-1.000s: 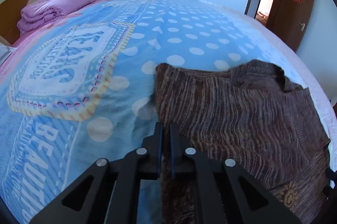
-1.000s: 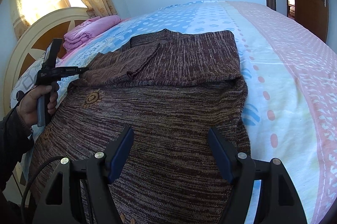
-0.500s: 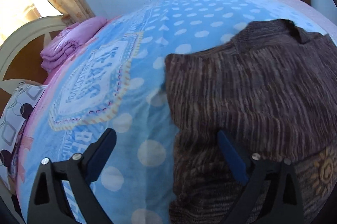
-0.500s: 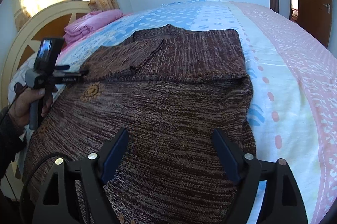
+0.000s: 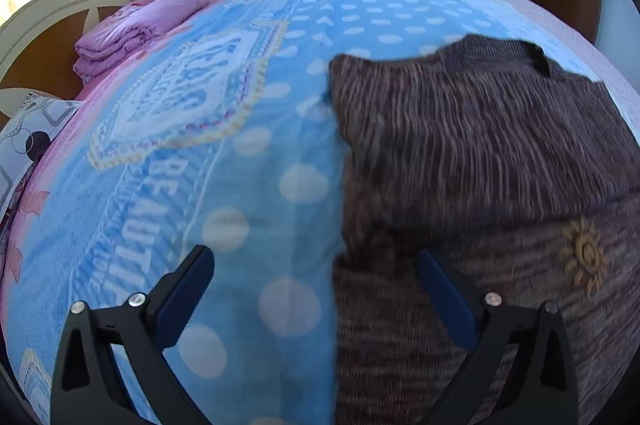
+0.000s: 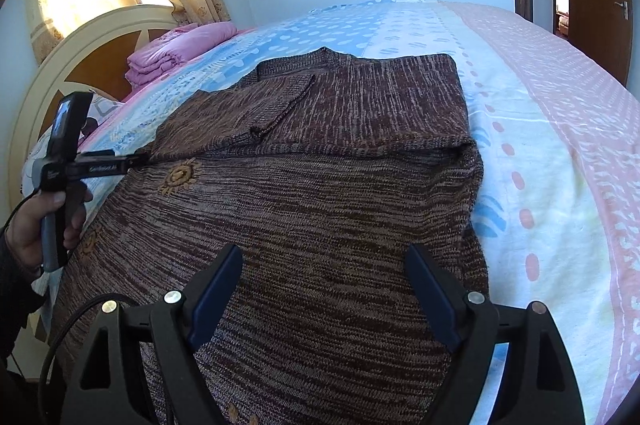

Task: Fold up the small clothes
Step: 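Release the folded side with the left tool and smooth it, then move the open left tool along the sweater body to its hem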

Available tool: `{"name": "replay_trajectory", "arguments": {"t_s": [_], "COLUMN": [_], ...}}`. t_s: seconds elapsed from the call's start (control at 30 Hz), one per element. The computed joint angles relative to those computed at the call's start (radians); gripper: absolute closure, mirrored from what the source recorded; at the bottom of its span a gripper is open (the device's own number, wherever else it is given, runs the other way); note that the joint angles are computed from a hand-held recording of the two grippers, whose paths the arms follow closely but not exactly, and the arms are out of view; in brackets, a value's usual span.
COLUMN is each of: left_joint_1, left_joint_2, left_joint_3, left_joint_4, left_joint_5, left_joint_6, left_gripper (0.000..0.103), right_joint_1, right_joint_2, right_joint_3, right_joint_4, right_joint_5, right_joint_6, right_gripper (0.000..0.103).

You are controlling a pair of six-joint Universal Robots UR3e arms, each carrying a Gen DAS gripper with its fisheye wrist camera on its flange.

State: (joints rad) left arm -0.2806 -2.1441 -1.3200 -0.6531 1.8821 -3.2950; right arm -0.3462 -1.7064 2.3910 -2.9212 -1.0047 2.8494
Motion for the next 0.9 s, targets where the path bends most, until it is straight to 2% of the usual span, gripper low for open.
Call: {"name": "replay_trajectory", "arguments": {"t_s": [0.17,0.37,0.53,0.9], "left_joint_1": [-0.019,-0.052,-0.064,-0.095], "left_joint_2": [0.095,0.181,0.229,0.316], "left_joint_3": [-0.149,-0.269,-0.335,-0.476], "left_joint_4": [0.100,0.186,0.207,0.222], "left_joint_5": [0.011,0.000,-0.023,-0.052], "left_joint_6": [0.011,0.018,0.007,-0.031], "left_gripper": [0.000,0.000,0.000,0.000], "right_joint_1": [-0.040,-0.005,0.001,-0.037], "right_joint_2": [-0.130,-0.215,-0.257,-0.446], "right_joint_3": [0.058,0.113,0.148,0.201], "right_joint_4": [0.089,0.119,0.117,0.283], "right_joint_5": [0.046,0.008,-0.003,0.011], "right_joint_6": [-0.027,-0.031,-0.026,-0.051], "right_gripper": [0.019,0.019,0.019,0.019]}}
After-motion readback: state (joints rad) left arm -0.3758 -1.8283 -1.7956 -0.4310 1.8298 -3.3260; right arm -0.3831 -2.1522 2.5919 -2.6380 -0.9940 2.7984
